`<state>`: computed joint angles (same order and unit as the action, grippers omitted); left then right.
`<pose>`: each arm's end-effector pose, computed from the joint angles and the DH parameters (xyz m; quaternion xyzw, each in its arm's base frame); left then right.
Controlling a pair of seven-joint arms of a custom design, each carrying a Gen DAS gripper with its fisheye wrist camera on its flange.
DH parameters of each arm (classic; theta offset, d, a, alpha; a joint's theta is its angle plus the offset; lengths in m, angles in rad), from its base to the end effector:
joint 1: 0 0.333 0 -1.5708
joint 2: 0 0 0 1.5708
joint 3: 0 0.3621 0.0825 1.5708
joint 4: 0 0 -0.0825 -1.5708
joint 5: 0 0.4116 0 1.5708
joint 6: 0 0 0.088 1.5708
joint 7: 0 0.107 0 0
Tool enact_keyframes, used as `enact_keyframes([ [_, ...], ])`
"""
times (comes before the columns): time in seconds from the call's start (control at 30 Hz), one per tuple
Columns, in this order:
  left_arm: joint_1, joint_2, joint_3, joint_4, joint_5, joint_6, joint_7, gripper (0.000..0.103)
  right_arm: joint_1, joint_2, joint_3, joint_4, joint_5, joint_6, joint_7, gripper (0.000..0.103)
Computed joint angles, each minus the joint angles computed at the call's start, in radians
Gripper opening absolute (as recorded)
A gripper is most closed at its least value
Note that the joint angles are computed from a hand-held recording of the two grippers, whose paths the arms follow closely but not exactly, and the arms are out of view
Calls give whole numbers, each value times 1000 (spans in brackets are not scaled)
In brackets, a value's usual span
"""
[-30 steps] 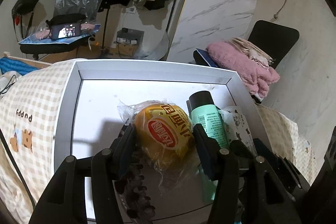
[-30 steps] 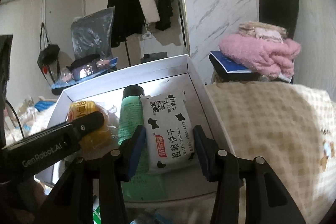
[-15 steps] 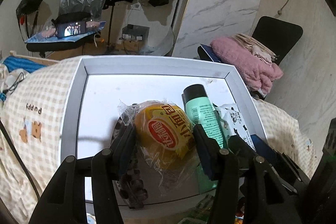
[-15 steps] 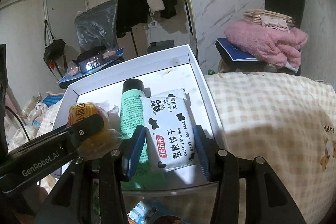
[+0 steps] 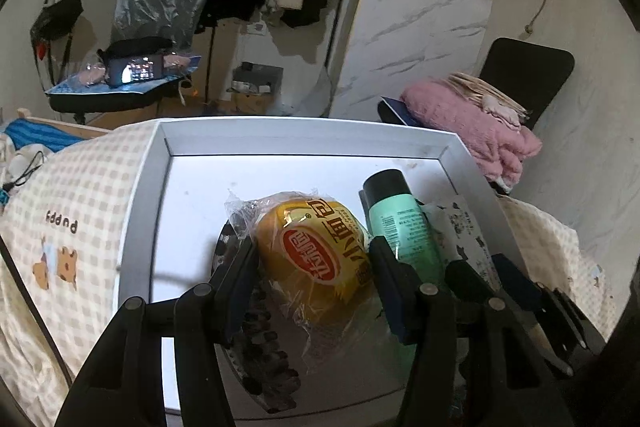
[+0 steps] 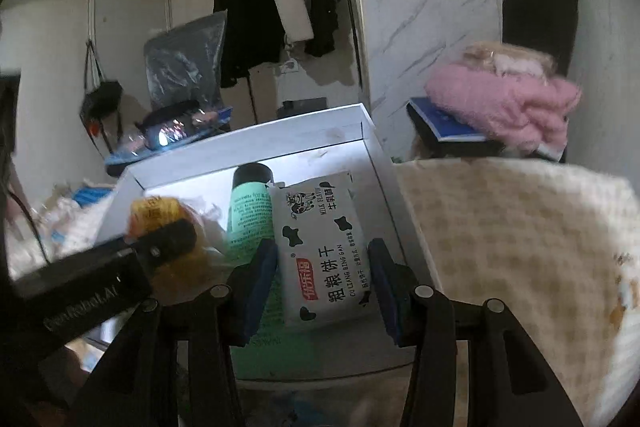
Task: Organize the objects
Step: 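Lower the bun and biscuit packet into the box and open both tools, then withdraw both tools from the box back toward the remaining snacks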
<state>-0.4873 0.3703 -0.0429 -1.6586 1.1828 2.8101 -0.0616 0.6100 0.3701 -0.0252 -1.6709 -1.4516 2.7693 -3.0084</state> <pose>0.6165 -0.4080 0.4926 -0.6537 0.5824 -0.4109 0.2543 0.5852 0.4417 0.4724 -0.6369 0.5683 -0.3272 0.4054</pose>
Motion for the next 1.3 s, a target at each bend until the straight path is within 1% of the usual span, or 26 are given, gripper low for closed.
enact_keyframes([
  [0.07,-4,-3,6,-6,17,4,-22,60,-1,2,3,2,15,0,-26,49],
  [0.13,-9,-6,14,-12,56,15,-69,62,-7,-1,3,-4,31,19,-33,49],
  [0.17,-15,-6,22,-12,93,20,-111,64,-6,-4,-2,-8,22,26,-19,49],
  [0.2,-29,-7,34,-13,148,4,-176,71,-5,-6,-4,-11,14,33,-9,49],
  [0.23,-36,-7,35,-12,194,-22,-227,74,-6,-6,-3,-12,19,28,-17,49],
  [0.27,-36,-7,34,-12,241,-27,-271,78,-2,-6,-5,-11,9,24,-12,49],
  [0.3,-31,-10,27,-16,267,-29,-296,78,2,-4,-8,-10,-11,22,-3,49],
  [0.4,5,-41,-13,-41,251,-35,-307,79,0,-10,-2,-11,-36,42,0,49],
  [0.43,13,-56,-24,-52,255,-40,-313,79,2,-20,-1,-16,-52,43,12,54],
  [0.47,18,-79,-32,-66,271,-45,-325,79,3,-33,4,-22,-60,37,9,61],
  [0.53,34,-130,-54,-93,307,-41,-333,79,8,-70,16,-36,-108,22,18,68],
  [0.57,48,-159,-71,-108,285,-33,-301,79,8,-91,25,-45,-138,12,26,68],
  [0.63,67,-218,-104,-137,234,-51,-238,79,0,-140,49,-62,-207,18,25,68],
  [0.67,73,-251,-121,-151,206,-70,-202,79,-8,-167,63,-70,-223,30,2,72],
  [0.73,83,-313,-152,-179,183,-109,-165,82,-32,-220,93,-89,-172,58,-87,82],
  [0.77,88,-345,-169,-195,162,-130,-143,84,-41,-246,107,-103,-152,61,-112,82],
  [0.83,103,-402,-201,-221,115,-156,-107,93,-53,-304,134,-135,-52,24,-193,82],
  [0.87,110,-434,-217,-238,102,-170,-108,103,-60,-331,148,-150,31,6,-258,82],
  [0.9,118,-466,-234,-258,107,-181,-129,103,-68,-357,159,-167,102,4,-307,82],
  [0.97,135,-523,-263,-298,114,-177,-160,103,-84,-415,180,-208,185,7,-345,82],
  [1.0,145,-549,-276,-318,116,-168,-173,103,-94,-455,193,-238,205,4,-341,82],
  [1.07,159,-589,-300,-349,90,-174,-165,103,-117,-508,221,-278,184,3,-285,82],
  [1.13,174,-617,-324,-371,64,-180,-156,103,-133,-557,230,-322,248,33,-302,82],
  [1.17,183,-627,-338,-380,57,-183,-156,103,-146,-583,238,-346,249,55,-283,82],
  [1.23,199,-640,-369,-390,44,-206,-157,103,-177,-621,265,-377,211,82,-238,82],
  [1.3,204,-639,-377,-398,5,-193,-125,103,-207,-651,296,-396,187,77,-218,82],
])
